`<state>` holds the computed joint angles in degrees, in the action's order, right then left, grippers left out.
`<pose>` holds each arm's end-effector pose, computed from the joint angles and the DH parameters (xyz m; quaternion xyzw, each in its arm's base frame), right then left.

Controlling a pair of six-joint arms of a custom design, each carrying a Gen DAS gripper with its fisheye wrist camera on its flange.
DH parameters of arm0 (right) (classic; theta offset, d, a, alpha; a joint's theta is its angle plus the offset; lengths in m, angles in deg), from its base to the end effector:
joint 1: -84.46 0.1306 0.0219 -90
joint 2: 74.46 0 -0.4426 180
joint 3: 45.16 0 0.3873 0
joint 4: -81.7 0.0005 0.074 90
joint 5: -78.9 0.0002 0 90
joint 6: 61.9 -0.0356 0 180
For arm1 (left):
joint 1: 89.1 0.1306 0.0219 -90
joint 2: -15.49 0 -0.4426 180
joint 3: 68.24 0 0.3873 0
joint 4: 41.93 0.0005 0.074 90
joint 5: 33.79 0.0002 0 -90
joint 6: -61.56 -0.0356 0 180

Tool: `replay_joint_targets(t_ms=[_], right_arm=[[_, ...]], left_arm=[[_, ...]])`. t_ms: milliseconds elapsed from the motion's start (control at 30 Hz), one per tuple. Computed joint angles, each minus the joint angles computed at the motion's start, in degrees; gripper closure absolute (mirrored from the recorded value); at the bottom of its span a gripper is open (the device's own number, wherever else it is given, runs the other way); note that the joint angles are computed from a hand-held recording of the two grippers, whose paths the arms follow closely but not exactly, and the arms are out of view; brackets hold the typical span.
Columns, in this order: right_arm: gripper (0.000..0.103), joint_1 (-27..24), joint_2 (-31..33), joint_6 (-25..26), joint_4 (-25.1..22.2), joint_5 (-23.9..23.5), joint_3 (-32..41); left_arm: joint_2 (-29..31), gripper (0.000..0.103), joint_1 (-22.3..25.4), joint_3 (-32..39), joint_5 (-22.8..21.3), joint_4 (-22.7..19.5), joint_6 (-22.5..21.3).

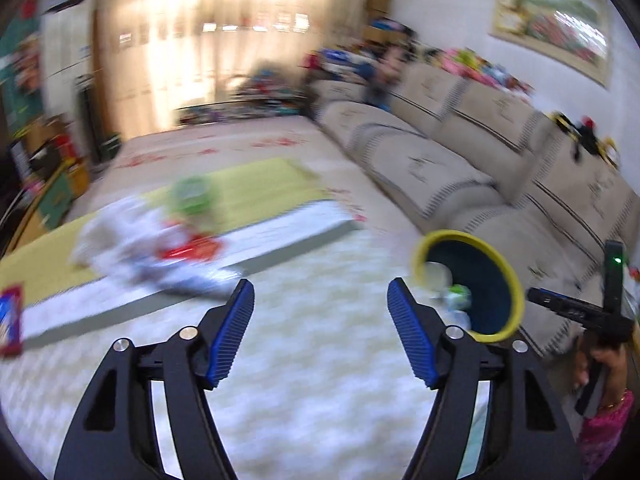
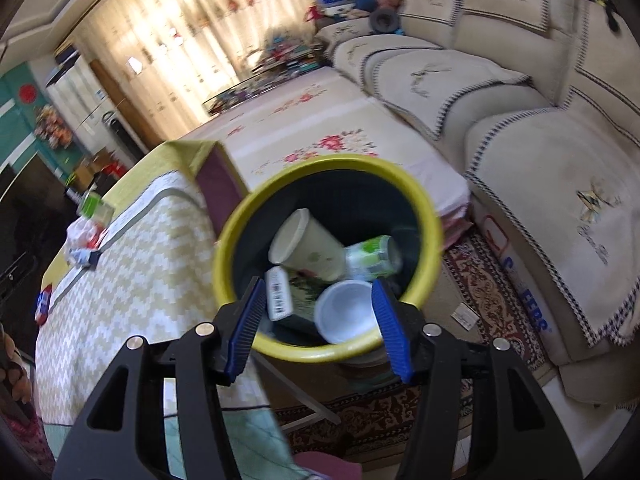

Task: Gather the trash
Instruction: 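Reach the right tool to the white toothpaste tube and grasp it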

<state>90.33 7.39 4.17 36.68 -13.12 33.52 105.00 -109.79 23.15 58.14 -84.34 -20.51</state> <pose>0.4165 0.0436 0.4655 0.1404 0.9234 0.1076 0.3405 0.4563 -0.1741 0.5145 0.1079 0.9017 -0.1182 0.4016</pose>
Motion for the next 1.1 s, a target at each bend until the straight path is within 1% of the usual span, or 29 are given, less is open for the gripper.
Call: replay_joint_targets(t_ms=[100,200,300,400,467,500,567,600,633,667,700,800,867,900,1000,1100], right_arm=[[0.050,3.74,2.38,0.86,-0.52,0.94,2.95],[0.050,7.26,5.20,2.12,-1.23,1.31,6.38],[0.050,11.80,9.86,4.86,-2.62,1.22,11.89],[0.050,15.75,15.07,8.50,-4.42,0.12,18.30],[0.050,17.91,18.57,11.41,-5.26,-1.54,22.51],[0.050,19.06,20.77,13.26,-6.12,-2.20,25.24],[0.050,20.82,24.13,16.56,-7.65,-2.79,29.51],[0.050,21.83,26.50,18.93,-8.53,-3.20,32.58],[0.050,22.41,27.84,20.27,-8.84,-3.25,34.26],[0.048,23.04,29.62,21.55,-9.45,-2.92,36.63],[0.047,23.58,31.53,22.41,-10.27,-2.30,39.26],[0.042,24.16,35.98,24.49,-12.21,-1.97,45.21],[0.040,24.39,37.86,25.82,-12.85,-0.93,47.39],[0.040,24.56,38.56,26.45,-13.05,-0.87,48.12],[0.040,24.91,41.08,28.42,-15.04,-1.24,51.22],[0.040,25.09,42.67,29.41,-16.68,-1.43,53.11]], left_arm=[[-3.91,0.033,6.40,-5.07,-0.93,2.39,0.48],[-6.56,0.032,12.37,-9.15,-2.21,4.98,-0.28],[-8.26,0.031,16.95,-12.37,-2.25,7.59,-1.23],[-9.43,0.028,21.82,-16.26,-0.50,11.61,-1.43],[-9.46,0.028,23.28,-17.85,0.98,13.31,-0.49],[-9.44,0.028,24.66,-18.94,2.60,14.40,0.50],[-9.25,0.028,25.12,-19.70,3.66,14.61,1.75],[-9.14,0.028,25.05,-19.61,3.80,14.34,1.99],[-8.85,0.027,24.94,-19.45,3.58,14.81,2.41],[-9.00,0.024,25.36,-19.78,4.08,15.40,2.40],[-8.90,0.022,25.60,-19.95,4.44,15.72,2.50],[-8.31,0.022,25.47,-19.23,4.95,14.59,3.77],[-8.11,0.022,25.98,-19.21,6.05,14.49,4.68],[-7.85,0.022,26.42,-19.12,7.29,14.38,5.26],[-7.81,0.022,26.77,-19.10,8.88,13.85,6.57],[-7.87,0.022,26.73,-19.24,8.90,14.03,6.76]])
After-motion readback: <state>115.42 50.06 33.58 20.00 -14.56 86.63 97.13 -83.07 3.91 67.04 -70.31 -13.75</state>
